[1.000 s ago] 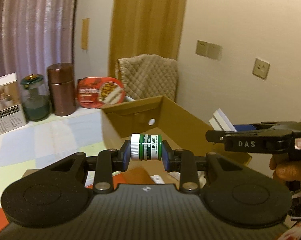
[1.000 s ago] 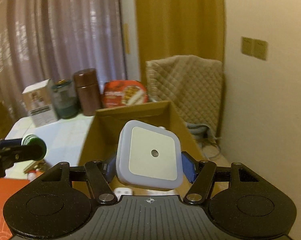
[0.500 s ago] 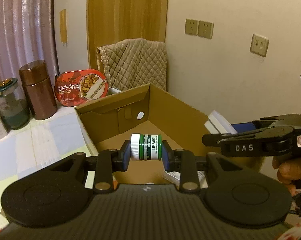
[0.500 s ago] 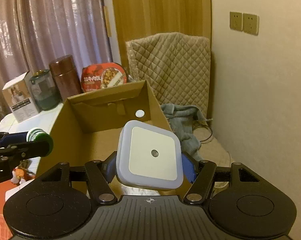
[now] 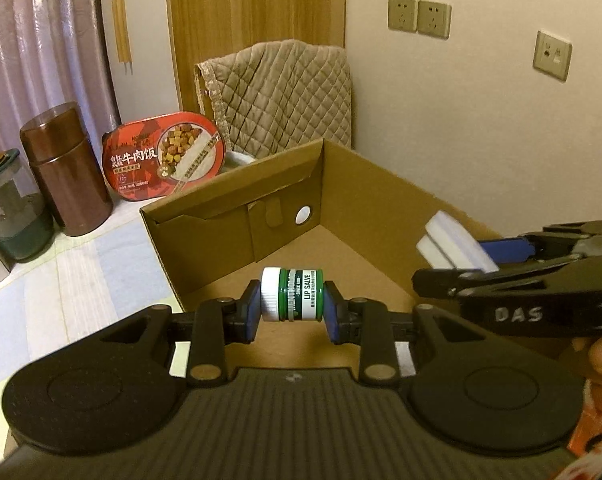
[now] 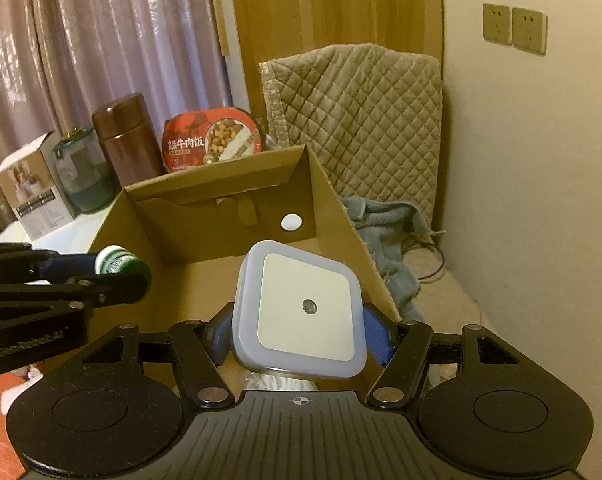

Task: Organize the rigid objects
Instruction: 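Carry the lip balm and night light over the box while opening the left tool to drop the balm, then lower the night light into the box and open the right tool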

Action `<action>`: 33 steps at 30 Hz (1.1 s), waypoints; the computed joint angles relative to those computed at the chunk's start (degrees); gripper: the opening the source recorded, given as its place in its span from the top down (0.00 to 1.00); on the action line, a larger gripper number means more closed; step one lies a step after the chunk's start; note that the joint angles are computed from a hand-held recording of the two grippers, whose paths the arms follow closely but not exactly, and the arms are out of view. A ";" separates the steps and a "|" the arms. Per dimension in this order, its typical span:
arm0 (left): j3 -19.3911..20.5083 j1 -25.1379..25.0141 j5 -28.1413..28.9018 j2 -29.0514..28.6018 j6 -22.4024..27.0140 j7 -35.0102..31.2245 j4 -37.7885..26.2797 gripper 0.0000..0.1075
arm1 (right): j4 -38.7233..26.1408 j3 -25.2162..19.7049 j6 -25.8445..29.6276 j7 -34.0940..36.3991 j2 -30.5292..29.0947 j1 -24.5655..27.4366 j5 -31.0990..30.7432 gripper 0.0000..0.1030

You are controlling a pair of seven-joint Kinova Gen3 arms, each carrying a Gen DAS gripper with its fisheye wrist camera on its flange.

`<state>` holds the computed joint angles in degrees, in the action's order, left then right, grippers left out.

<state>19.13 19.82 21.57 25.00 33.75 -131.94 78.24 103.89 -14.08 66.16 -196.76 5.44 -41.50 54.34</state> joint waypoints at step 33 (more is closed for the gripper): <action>-1.07 -12.46 21.76 -9.91 -1.82 -16.29 12.86 0.69 | -4.27 2.45 -6.00 7.44 3.14 0.18 -6.33 0.40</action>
